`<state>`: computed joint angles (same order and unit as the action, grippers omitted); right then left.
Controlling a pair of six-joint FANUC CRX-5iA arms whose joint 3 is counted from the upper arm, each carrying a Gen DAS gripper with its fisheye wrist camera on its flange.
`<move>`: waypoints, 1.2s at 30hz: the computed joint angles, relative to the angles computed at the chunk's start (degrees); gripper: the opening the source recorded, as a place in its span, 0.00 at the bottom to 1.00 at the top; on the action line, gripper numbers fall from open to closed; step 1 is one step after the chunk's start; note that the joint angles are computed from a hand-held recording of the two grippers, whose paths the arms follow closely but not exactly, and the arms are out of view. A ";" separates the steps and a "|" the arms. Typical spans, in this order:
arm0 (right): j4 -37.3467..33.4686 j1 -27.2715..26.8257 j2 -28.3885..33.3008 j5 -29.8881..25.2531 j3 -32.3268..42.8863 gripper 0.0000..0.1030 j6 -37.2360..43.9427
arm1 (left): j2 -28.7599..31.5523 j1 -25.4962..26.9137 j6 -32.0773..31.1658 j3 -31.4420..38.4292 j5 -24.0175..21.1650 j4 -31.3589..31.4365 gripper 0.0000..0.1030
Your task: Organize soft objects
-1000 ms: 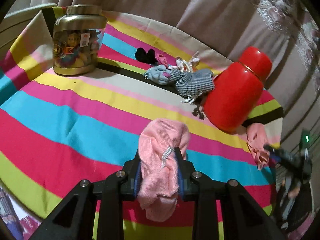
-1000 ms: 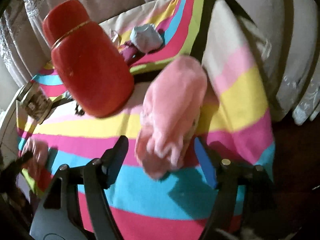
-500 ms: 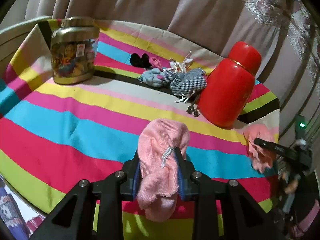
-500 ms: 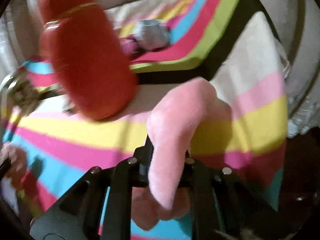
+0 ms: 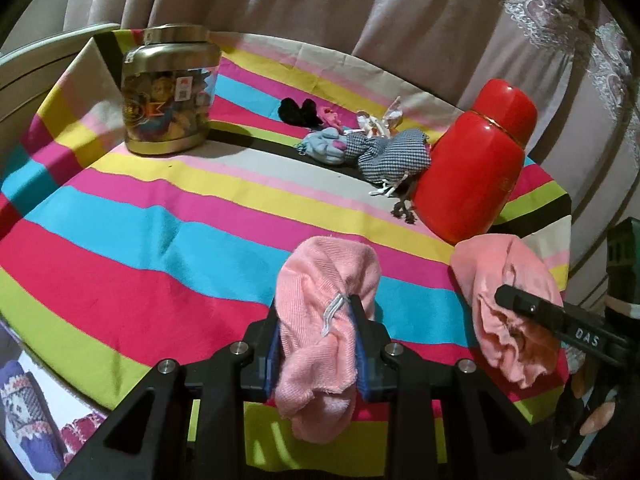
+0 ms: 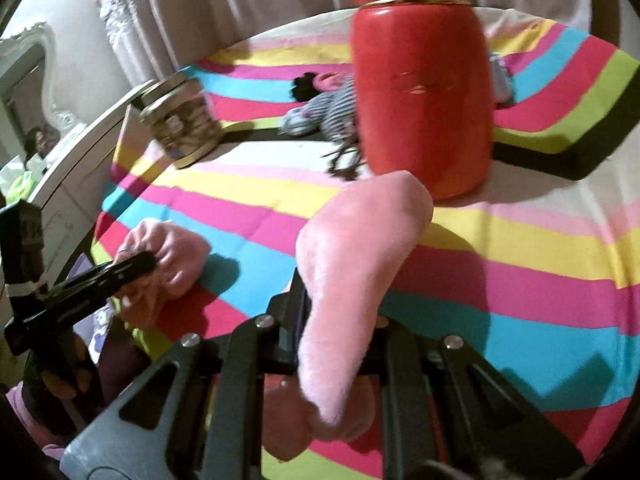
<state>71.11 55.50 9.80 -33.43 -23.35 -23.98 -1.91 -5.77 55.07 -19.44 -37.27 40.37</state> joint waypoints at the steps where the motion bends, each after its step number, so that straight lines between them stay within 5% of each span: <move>1: 0.04 0.26 0.20 0.63 0.21 0.17 0.04 | -0.14 0.06 0.10 -0.10 0.00 -0.11 0.29; 27: 0.52 4.67 5.86 4.02 11.72 0.17 17.56 | -11.26 6.29 6.80 -4.36 0.95 -10.26 0.29; 36: -5.16 7.35 9.38 4.58 17.53 0.17 28.91 | -15.03 11.20 9.39 -6.35 0.20 -11.32 0.29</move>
<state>65.95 62.85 19.19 -28.84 -5.83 4.93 -16.93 5.43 64.47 -25.79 -37.07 29.06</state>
